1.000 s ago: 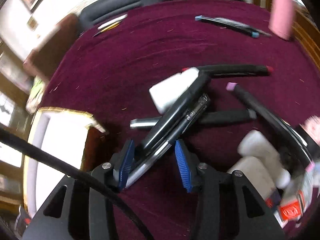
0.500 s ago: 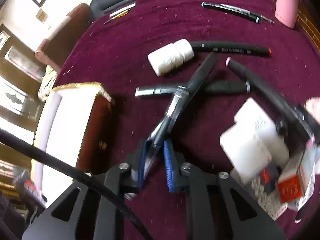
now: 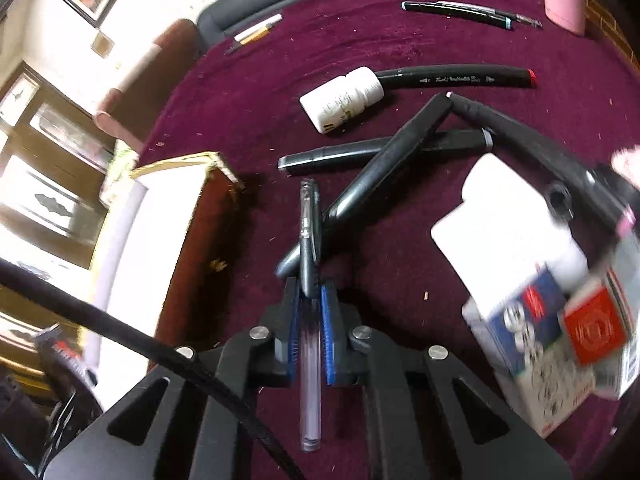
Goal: Organize objects
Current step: 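Carry the pen into the tray with the right gripper while the left lowers the bag there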
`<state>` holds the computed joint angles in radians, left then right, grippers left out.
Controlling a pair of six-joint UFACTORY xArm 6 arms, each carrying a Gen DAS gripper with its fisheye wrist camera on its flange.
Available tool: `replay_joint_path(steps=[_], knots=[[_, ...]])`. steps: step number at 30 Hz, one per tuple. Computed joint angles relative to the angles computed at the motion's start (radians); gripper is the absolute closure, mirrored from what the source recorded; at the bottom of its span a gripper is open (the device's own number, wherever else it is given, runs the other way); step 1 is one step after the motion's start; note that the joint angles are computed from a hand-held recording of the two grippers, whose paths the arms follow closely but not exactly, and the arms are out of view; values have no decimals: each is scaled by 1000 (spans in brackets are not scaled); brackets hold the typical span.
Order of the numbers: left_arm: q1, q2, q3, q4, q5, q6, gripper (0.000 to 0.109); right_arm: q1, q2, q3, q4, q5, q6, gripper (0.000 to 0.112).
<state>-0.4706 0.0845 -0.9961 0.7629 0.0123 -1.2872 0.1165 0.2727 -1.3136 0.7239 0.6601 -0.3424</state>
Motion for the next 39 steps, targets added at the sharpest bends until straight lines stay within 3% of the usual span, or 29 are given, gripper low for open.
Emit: replay_joint_path(steps=[4,10,16,22,27,39], knots=[[2,-36,0,153,47,-128,77,-26,-86,76,179,50,-144,105],[-10,-66,-29,115,174,-51,77,-9,-156,77,267,116,-239,104],[-3,30,-205,-36,325,232,77,72,-84,-54,256,150,-189,104],[31,244,-442,-332,401,556,77,132,96,-242,169,151,-15,104],[36,367,-560,-501,439,705,77,141,193,-331,82,125,99,104],[38,513,-722,-660,530,824,77,154,240,-372,-52,87,205,102]])
